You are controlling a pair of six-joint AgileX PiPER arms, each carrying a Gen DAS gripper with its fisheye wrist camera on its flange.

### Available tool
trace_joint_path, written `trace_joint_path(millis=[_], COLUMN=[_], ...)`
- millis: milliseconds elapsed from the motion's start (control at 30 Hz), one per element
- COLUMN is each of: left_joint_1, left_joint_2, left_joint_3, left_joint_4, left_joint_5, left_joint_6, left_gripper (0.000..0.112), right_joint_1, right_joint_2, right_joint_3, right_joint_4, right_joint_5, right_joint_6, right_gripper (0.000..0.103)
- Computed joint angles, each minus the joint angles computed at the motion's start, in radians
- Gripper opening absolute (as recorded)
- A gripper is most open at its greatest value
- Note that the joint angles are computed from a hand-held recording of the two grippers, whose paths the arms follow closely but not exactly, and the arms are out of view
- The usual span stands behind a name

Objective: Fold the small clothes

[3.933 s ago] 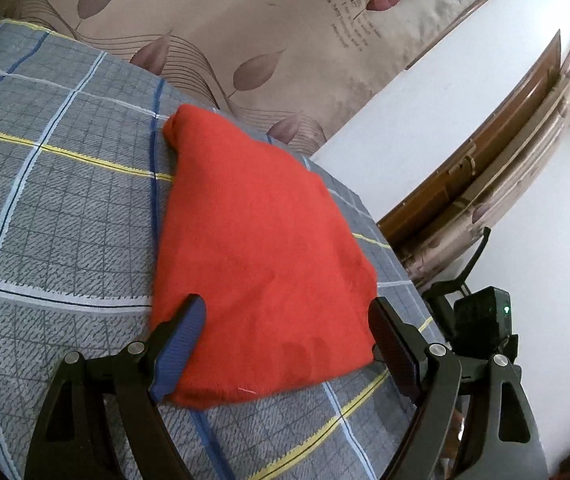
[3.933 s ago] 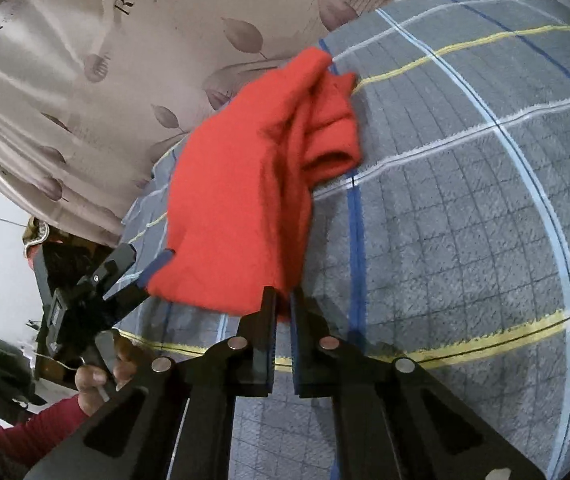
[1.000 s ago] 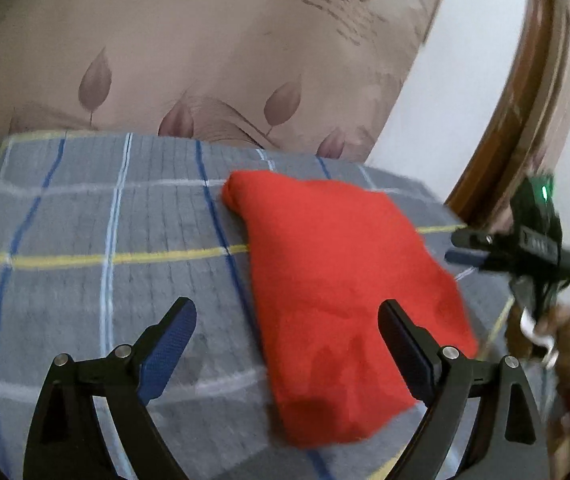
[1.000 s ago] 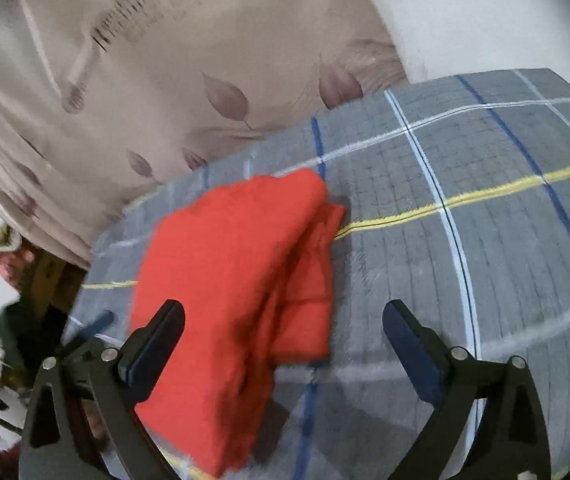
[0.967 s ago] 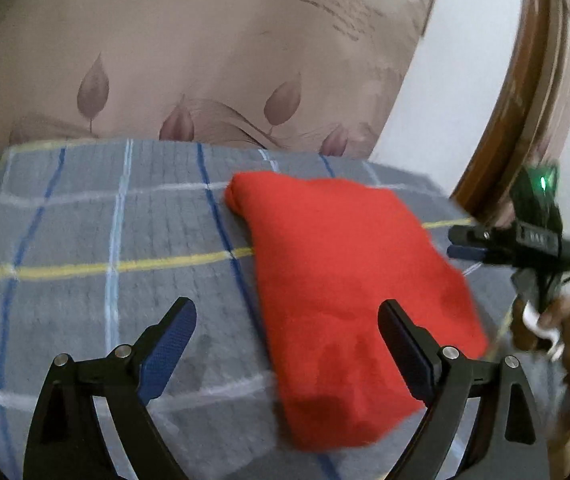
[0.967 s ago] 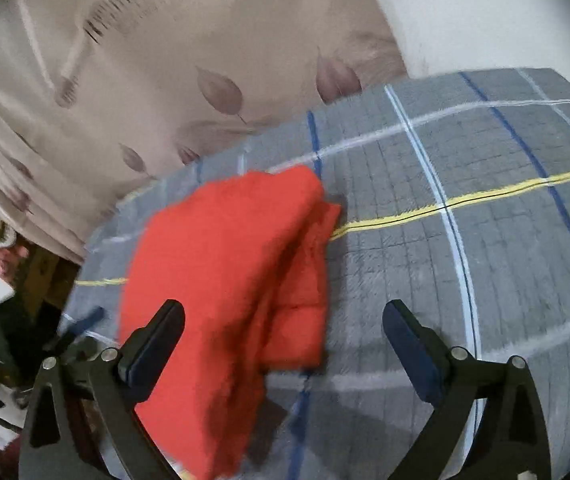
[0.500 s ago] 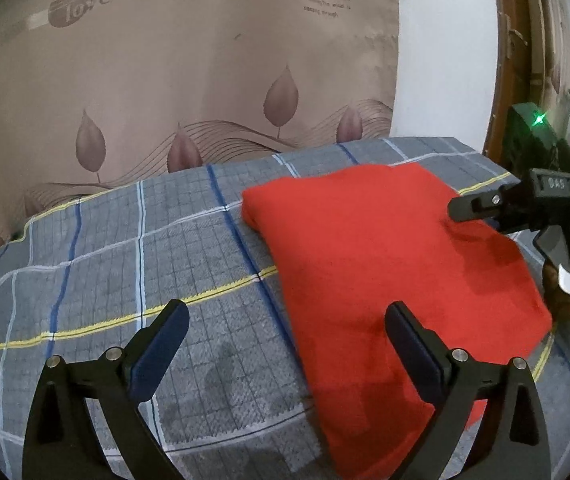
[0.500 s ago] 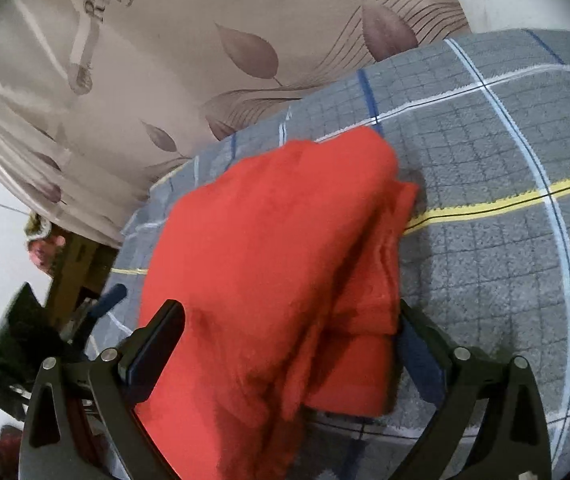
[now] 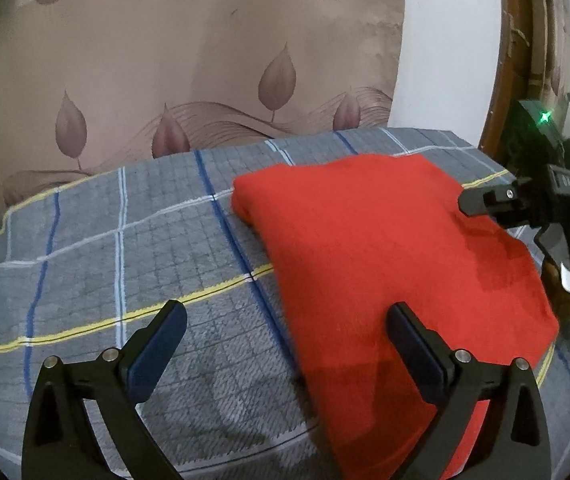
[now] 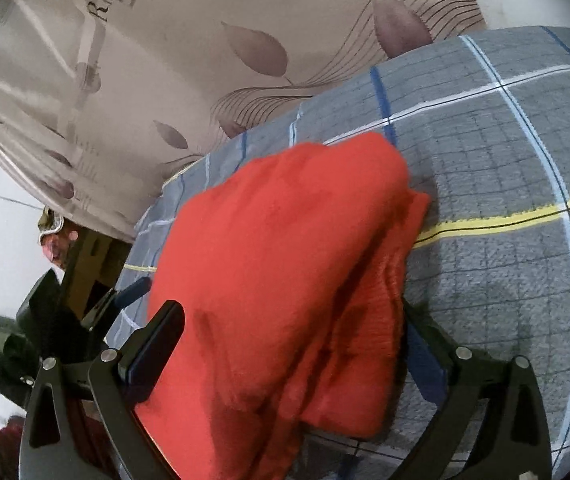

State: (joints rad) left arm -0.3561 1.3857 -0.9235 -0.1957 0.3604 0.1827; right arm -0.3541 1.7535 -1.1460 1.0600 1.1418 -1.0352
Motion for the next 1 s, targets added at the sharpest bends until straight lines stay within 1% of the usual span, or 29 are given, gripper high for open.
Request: trace_joint_path(millis=[33,133,233,300,367,433,467,500,533,567,600,633,700,833,1000], left_joint_1=[0.008,0.015,0.017,0.019,0.033,0.055,0.077,0.090,0.116,0.149,0.164,0.190,0.207,0.189,0.169], left_joint_2=[0.006,0.021,0.035,0.045,0.060,0.079,0.096,0.105,0.121,0.148,0.162,0.187,0.197,0.211,0.238], left_joint_3=[-0.004,-0.015,-0.025,-0.034,-0.048,-0.063,-0.076,-0.080,-0.088,-0.104,-0.108,-0.121,-0.121,-0.127,-0.155], left_joint_4=[-0.039,-0.070,-0.107,-0.130,-0.204,-0.295,-0.370,-0.415,-0.495,-0.576,-0.617,-0.667,-0.719,-0.718,-0.721], left_joint_5=[0.002,0.006,0.012,0.019,0.039,0.069,0.101,0.119,0.152,0.206,0.227,0.270,0.288,0.274,0.281], left_joint_6=[0.036,0.062,0.096,0.116,0.190,0.277,0.345,0.383,0.454,0.519,0.551,0.582,0.622,0.629,0.637], left_gripper=[0.101,0.102,0.102,0.102,0.102,0.102,0.102,0.102,0.102,0.102,0.102,0.102,0.102,0.102,0.102], right_joint_1=[0.000,-0.002,0.021,0.028,0.028,0.028,0.030,0.028,0.027,0.023,0.020,0.019,0.014,0.015,0.026], right_joint_2=[0.004,0.010,0.003,0.011,0.026,0.032,0.030,0.028,0.029,0.031,0.033,0.036,0.039,0.034,0.021], right_joint_3=[-0.002,-0.003,-0.003,-0.015,-0.028,-0.031,-0.028,-0.025,-0.023,-0.024,-0.024,-0.027,-0.027,-0.020,-0.008], right_joint_4=[0.003,0.008,-0.003,-0.003,0.005,0.010,0.010,0.011,0.012,0.013,0.012,0.011,0.010,0.011,0.009], right_joint_5=[0.008,0.024,0.003,0.006,0.014,0.017,0.014,0.014,0.016,0.023,0.029,0.035,0.042,0.041,0.035], right_joint_6=[-0.003,-0.027,-0.033,-0.032,-0.033,-0.038,-0.043,-0.047,-0.050,-0.053,-0.057,-0.058,-0.064,-0.073,-0.087], right_gripper=[0.102,0.102,0.102,0.103,0.103,0.103,0.103,0.103,0.103,0.103,0.103,0.103,0.103,0.103,0.103])
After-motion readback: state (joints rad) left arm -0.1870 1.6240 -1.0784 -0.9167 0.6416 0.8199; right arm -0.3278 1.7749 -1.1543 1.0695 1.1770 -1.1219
